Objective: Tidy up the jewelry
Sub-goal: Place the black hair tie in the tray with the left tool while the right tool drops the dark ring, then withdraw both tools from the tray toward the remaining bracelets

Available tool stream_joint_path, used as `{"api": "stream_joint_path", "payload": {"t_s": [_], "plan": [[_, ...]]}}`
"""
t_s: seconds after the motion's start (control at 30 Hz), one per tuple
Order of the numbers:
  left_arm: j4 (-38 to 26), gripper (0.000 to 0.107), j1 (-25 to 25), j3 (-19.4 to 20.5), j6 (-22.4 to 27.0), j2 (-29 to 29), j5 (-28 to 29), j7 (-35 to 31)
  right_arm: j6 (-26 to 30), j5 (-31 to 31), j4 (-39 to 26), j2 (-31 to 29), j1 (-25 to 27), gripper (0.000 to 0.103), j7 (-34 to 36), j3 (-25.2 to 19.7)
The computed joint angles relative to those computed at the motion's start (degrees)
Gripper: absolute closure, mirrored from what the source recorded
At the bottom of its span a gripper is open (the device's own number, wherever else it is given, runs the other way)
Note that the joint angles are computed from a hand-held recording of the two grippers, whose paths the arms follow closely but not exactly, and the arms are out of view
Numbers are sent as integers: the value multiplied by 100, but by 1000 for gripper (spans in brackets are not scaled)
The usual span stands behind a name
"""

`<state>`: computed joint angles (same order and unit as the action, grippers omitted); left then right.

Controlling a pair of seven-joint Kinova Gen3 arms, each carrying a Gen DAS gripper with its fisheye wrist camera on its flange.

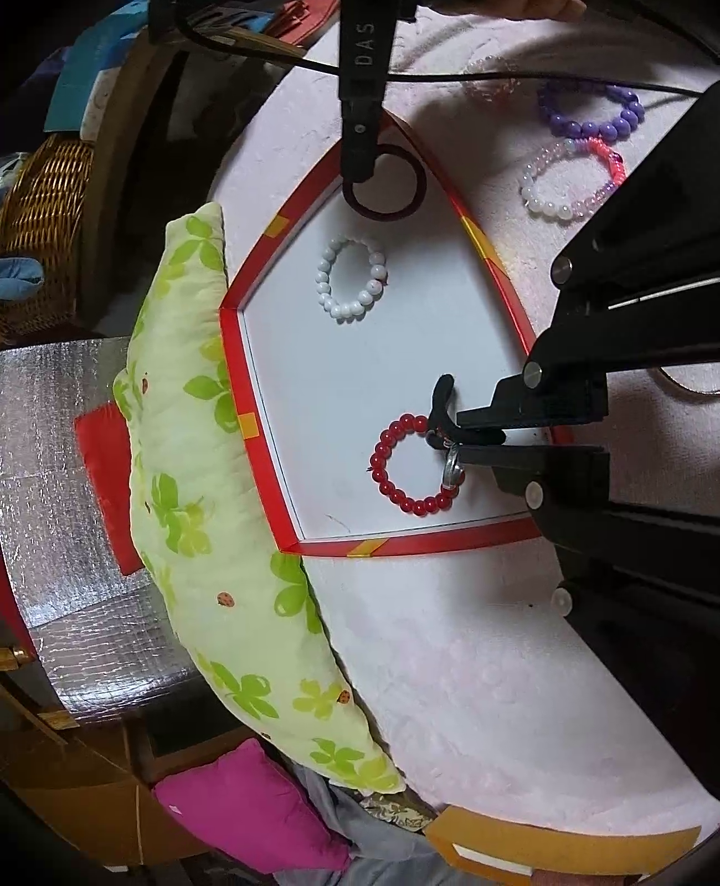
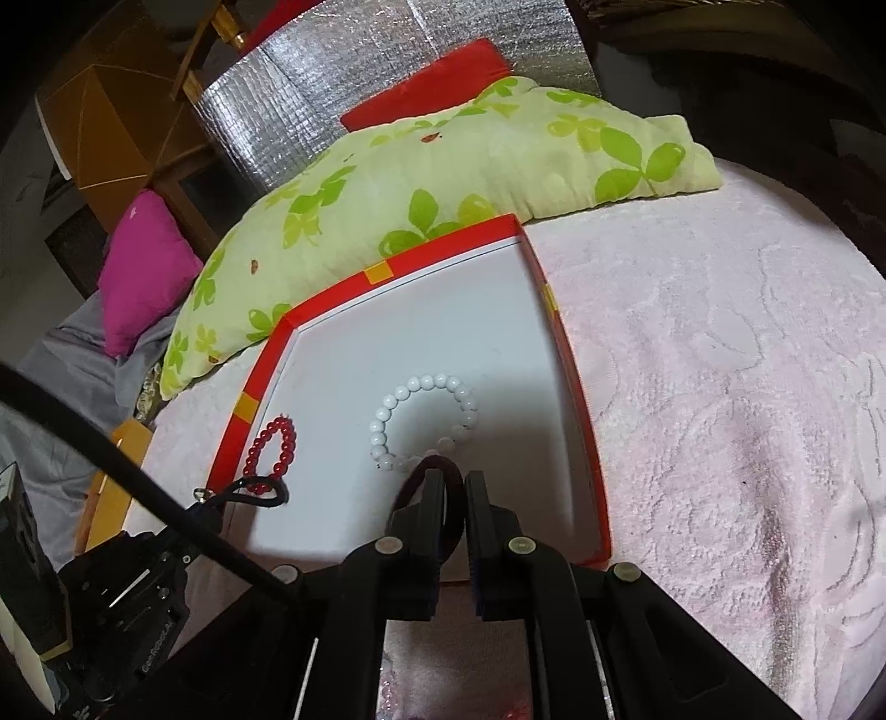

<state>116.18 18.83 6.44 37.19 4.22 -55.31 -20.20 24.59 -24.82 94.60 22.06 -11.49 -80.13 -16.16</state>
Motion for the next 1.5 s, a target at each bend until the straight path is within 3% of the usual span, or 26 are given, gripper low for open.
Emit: {"api": "stream_joint_path", "payload": {"t_s": [0.1, 0.17, 0.2, 0.37, 0.67, 0.83, 1.07, 1.5], "plan": [[-47, 94, 57, 34, 159, 64, -2, -92, 10, -59, 12, -21, 40, 84, -33, -3], [-41, 73, 102, 40, 213, 67, -30, -96, -59, -185, 67, -46, 151, 78, 51, -94], [-29, 68, 132, 45, 240, 63, -82, -49, -75, -300, 85, -49, 262, 76, 158, -195], [-10, 50, 256, 102, 477, 79, -306, 137, -227, -549, 213, -154, 417, 76, 368, -309], [30, 46, 132, 92, 584, -92, 1, -4, -108, -1826, 452, -343, 1256, 76, 1207, -676], [114, 38, -23, 126, 623, -263, 56, 145, 276, -2358, 459, -361, 1331, 76, 1459, -401], [174, 36, -239, 199, 504, -448, 501, -72, 579, -2482, 457, -430, 1116, 76, 1511, 31], [451, 35, -606, 403, 376, -823, 1145, -257, 756, -2490, 676, -645, 986, 76, 1623, 314]]}}
